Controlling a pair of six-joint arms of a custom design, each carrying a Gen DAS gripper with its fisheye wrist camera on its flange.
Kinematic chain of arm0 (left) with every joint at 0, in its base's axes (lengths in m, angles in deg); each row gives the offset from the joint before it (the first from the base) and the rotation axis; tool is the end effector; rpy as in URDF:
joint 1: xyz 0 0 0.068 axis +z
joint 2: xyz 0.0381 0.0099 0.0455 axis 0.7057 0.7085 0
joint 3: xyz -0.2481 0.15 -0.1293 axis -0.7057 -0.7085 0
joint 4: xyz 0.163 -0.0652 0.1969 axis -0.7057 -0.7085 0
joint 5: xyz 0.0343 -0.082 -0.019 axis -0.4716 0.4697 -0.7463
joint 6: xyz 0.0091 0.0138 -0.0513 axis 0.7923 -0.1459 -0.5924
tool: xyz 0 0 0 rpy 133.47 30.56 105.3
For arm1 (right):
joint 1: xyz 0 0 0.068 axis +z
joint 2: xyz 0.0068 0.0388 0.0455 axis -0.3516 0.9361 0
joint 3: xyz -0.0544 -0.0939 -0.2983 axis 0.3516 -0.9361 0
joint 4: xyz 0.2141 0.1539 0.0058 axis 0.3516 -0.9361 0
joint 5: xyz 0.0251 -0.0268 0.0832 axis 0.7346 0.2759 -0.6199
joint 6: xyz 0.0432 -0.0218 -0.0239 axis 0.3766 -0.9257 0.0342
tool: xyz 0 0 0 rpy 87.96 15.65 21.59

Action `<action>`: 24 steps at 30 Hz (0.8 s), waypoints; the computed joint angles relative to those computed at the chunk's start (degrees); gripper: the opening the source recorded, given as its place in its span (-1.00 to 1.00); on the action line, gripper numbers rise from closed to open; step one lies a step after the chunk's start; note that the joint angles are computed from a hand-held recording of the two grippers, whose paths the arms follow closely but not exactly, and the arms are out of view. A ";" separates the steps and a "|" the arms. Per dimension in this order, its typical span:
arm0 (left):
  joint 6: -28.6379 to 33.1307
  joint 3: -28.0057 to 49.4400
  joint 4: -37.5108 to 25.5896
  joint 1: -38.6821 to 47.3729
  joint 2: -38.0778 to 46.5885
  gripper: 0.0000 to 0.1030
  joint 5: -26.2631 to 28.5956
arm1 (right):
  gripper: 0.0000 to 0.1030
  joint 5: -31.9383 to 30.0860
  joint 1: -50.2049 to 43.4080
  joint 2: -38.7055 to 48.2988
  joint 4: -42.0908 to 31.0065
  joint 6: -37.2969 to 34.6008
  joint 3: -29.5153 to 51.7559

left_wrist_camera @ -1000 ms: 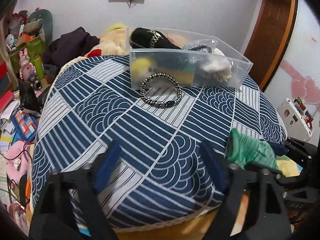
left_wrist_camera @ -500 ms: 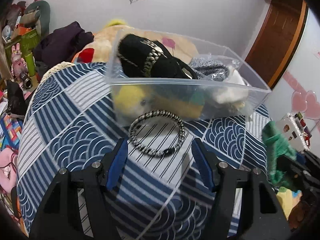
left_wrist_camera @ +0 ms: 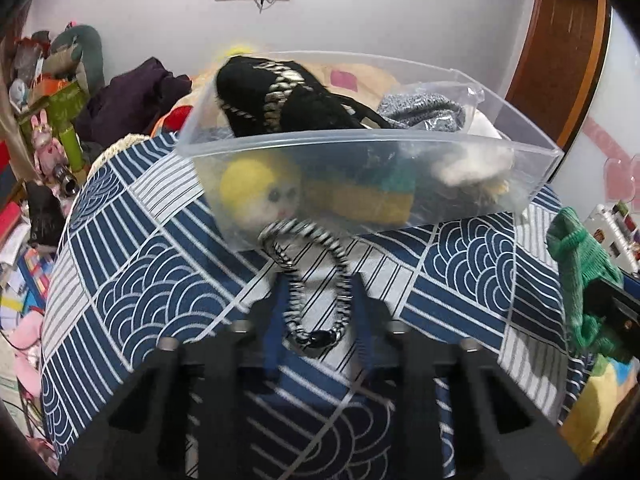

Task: Organize soft objects
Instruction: 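Grasp the green knitted glove with the right tool while the left tool grasps the black beaded bracelet, then lower the bracelet into the clear box while the right tool drops the green glove in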

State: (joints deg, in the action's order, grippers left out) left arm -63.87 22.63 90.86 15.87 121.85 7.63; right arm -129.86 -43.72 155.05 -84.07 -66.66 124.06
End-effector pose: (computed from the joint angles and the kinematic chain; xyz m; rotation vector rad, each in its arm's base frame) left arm 0.2649 -0.1333 0.1475 -0.2746 2.3661 -0.1125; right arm 0.2269 -0.0708 0.2036 -0.6304 2.2475 0.4465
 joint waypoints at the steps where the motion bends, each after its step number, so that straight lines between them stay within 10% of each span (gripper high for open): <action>1: -0.17 -1.25 0.67 0.27 -0.94 -0.76 0.67 | -0.47 -0.20 -0.05 0.10 -0.08 0.09 0.26; 15: 4.06 0.04 -4.58 -6.91 -14.80 -0.76 -6.77 | -0.47 -2.64 4.04 -0.77 5.80 11.92 5.72; 24: 13.15 7.93 -3.66 -0.16 -11.65 -0.76 -0.71 | -0.47 1.79 11.39 2.40 13.72 21.90 9.94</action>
